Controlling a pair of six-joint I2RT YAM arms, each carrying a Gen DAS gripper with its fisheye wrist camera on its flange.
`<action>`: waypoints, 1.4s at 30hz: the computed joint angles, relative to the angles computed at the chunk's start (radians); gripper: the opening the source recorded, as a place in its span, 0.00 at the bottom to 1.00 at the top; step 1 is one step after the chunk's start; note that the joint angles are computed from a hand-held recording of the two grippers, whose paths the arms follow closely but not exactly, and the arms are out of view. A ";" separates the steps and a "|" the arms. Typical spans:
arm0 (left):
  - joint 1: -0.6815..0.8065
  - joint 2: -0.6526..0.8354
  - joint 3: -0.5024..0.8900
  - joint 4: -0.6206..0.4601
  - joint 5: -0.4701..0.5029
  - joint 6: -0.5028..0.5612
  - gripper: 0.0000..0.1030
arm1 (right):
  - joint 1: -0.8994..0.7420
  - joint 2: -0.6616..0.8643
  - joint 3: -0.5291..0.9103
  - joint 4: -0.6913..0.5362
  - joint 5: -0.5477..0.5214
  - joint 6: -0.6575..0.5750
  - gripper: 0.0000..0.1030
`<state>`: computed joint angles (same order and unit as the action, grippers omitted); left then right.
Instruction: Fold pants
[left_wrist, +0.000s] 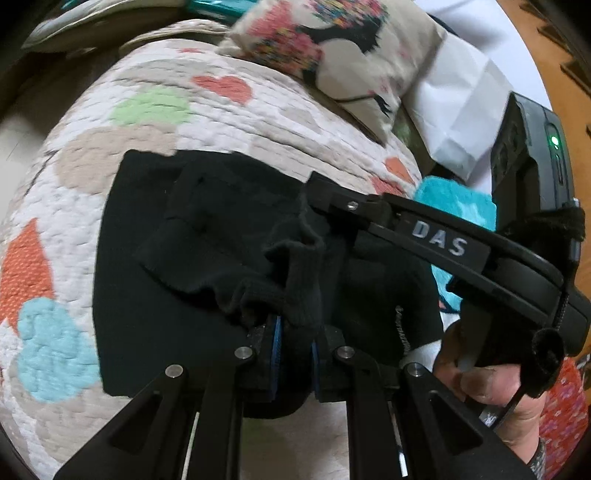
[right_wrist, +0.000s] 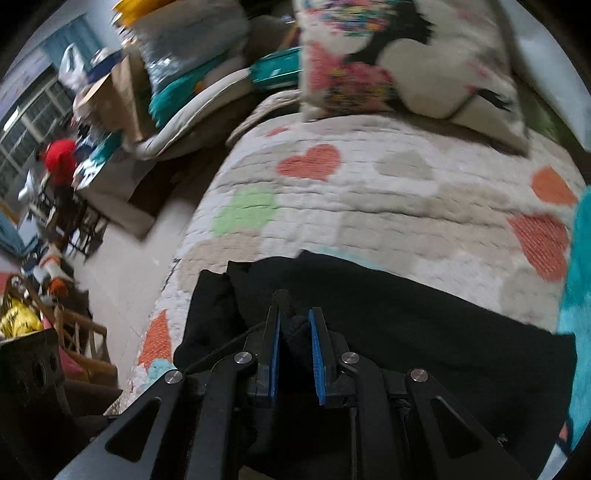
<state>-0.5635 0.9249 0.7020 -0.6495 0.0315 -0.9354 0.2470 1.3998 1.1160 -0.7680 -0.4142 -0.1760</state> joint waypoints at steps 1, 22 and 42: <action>-0.024 0.032 0.023 0.003 -0.017 0.001 0.12 | -0.020 0.001 0.001 -0.003 -0.007 -0.010 0.16; 0.087 -0.409 -0.073 -0.253 0.131 0.161 0.57 | -0.402 -0.084 -0.067 0.078 -0.150 0.089 0.51; 1.052 -0.321 -0.238 -0.347 0.571 0.841 0.57 | 0.284 -0.287 -0.440 0.254 0.472 0.055 0.16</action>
<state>0.4882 0.6037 0.4640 -0.9963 0.6022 -0.0948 0.5313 1.1123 0.6763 -0.5140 0.0580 -0.1214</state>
